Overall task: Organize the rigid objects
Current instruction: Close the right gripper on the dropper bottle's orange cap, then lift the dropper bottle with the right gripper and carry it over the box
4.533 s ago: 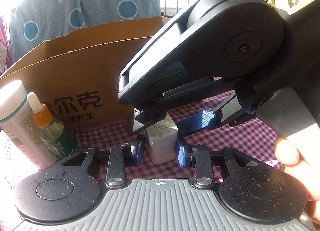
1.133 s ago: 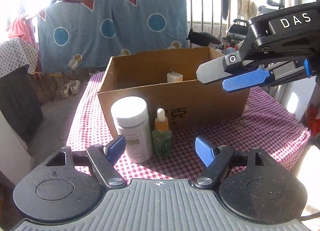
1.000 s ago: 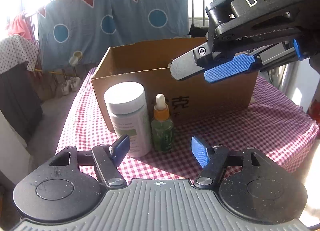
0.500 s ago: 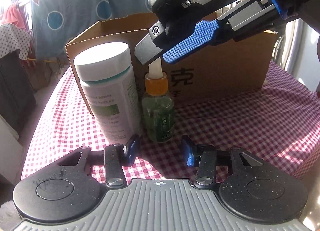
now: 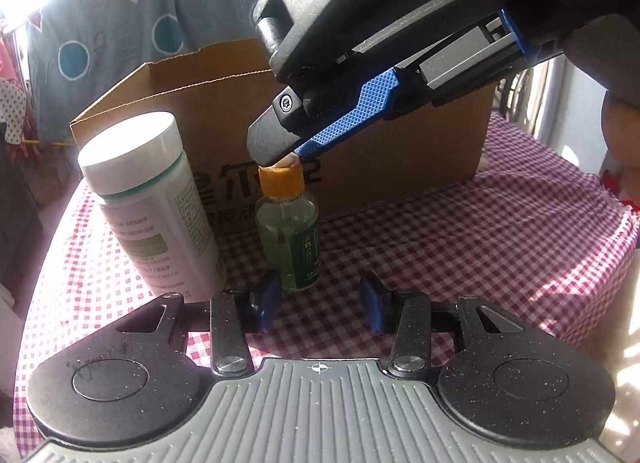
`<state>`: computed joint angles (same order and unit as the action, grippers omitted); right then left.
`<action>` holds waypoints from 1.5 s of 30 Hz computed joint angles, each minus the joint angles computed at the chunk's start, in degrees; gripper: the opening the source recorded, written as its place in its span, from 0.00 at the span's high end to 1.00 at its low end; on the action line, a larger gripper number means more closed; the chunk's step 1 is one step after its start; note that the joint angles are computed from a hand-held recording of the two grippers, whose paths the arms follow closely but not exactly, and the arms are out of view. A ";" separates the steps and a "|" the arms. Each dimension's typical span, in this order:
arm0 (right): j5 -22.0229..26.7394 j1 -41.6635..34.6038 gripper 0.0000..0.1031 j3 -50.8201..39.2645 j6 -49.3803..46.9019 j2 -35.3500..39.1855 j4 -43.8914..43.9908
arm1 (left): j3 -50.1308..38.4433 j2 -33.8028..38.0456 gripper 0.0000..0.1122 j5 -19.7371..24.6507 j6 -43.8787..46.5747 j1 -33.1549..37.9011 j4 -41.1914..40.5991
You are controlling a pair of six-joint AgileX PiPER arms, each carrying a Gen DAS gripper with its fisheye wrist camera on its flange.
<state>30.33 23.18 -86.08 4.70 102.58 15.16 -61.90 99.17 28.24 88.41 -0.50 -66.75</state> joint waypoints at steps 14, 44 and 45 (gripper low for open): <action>0.21 -2.83 0.80 2.55 -7.36 -2.56 5.77 | 3.50 -3.82 0.61 -6.08 2.59 -1.29 -2.14; 5.63 -5.99 0.78 -2.93 -12.14 1.84 8.54 | 0.12 -1.38 0.73 -10.66 -9.83 -6.48 5.79; 5.62 -5.94 0.78 -2.51 -11.57 1.25 8.10 | 0.59 -2.17 0.73 -10.29 -9.58 -6.30 5.81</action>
